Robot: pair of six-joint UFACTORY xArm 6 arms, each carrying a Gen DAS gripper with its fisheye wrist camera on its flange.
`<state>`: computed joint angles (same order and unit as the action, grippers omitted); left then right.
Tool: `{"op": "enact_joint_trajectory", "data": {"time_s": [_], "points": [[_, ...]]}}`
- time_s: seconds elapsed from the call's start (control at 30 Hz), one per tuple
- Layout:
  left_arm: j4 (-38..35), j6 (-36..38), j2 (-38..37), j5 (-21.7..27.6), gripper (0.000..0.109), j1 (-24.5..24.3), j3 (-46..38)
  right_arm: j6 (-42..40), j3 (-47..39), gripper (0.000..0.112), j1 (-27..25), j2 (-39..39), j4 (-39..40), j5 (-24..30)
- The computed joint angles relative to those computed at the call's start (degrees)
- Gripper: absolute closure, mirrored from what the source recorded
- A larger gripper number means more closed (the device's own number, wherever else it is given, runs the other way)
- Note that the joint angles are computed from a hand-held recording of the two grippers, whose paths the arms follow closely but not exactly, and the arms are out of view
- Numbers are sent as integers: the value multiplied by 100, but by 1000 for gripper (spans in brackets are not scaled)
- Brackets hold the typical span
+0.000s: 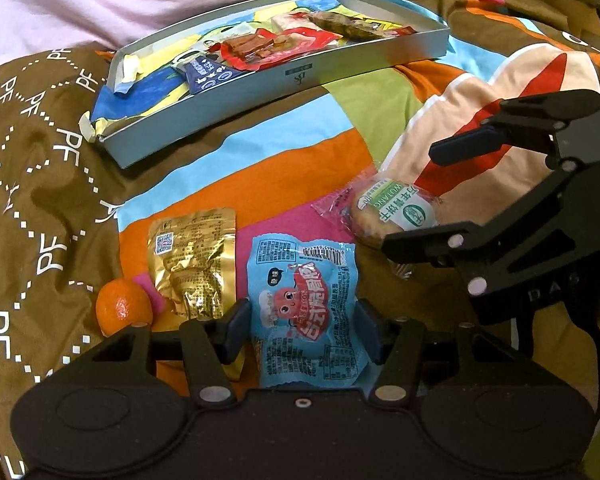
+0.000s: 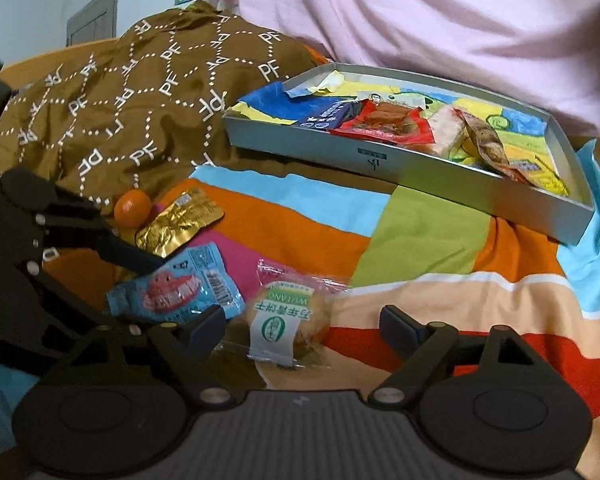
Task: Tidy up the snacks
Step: 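Close the left tool on the blue candy pack while the right tool grips the biscuit pack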
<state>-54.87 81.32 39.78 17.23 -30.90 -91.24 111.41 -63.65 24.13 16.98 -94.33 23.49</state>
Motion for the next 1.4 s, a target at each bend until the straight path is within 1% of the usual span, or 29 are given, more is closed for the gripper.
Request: {"op": "enact_joint_trajectory", "data": {"time_s": [0.13,0.23,0.3,0.43,0.5,0.63,0.8,0.93,1.0,1.03,1.1,1.13,1.17,1.2,1.23,1.3,1.33,1.4], "points": [[-297,311,-8,-63,50,-14,33,231,-101,26,-112,89,-14,-281],[-521,583,-27,-165,50,-49,80,-13,-198,30,-150,219,303,-358],[-531,598,-23,-175,50,-51,75,-139,-231,33,-190,284,500,-418],[-518,603,-22,-202,50,-63,83,-661,-262,40,-87,320,1048,-123],[-539,649,-14,-225,50,-70,79,-681,-264,45,-45,325,1062,-9],[-635,708,10,-266,51,-86,60,-516,-252,46,-21,314,919,71],[-1685,1143,37,-315,54,-109,18,-461,-246,48,57,299,784,245],[-2215,1404,23,-373,57,-132,7,-476,-243,49,81,269,763,348],[-2679,1687,18,-437,65,-140,-40,-580,-241,49,121,254,791,451],[-2719,1636,17,-449,66,-135,-69,-666,-242,49,147,250,828,511],[-2246,1100,52,-388,65,-108,-109,-1066,-281,49,246,271,1048,752],[-1783,721,72,-319,60,-89,-117,-1241,-305,49,294,290,1131,862],[-1392,472,93,-181,53,-59,-126,-1340,-317,49,326,298,1176,929],[-1242,463,83,-156,51,-55,-105,-1390,-320,49,345,298,1203,965],[-1331,665,63,-195,51,-74,-67,-1436,-318,49,359,291,1238,999],[-1446,815,45,-197,50,-76,-28,-1495,-300,49,372,266,1305,1069],[-1391,760,43,-182,50,-68,-22,-1513,-290,49,371,256,1330,1097],[-894,328,79,-116,47,-45,-70,-1532,-256,49,349,216,1383,1109]]}}
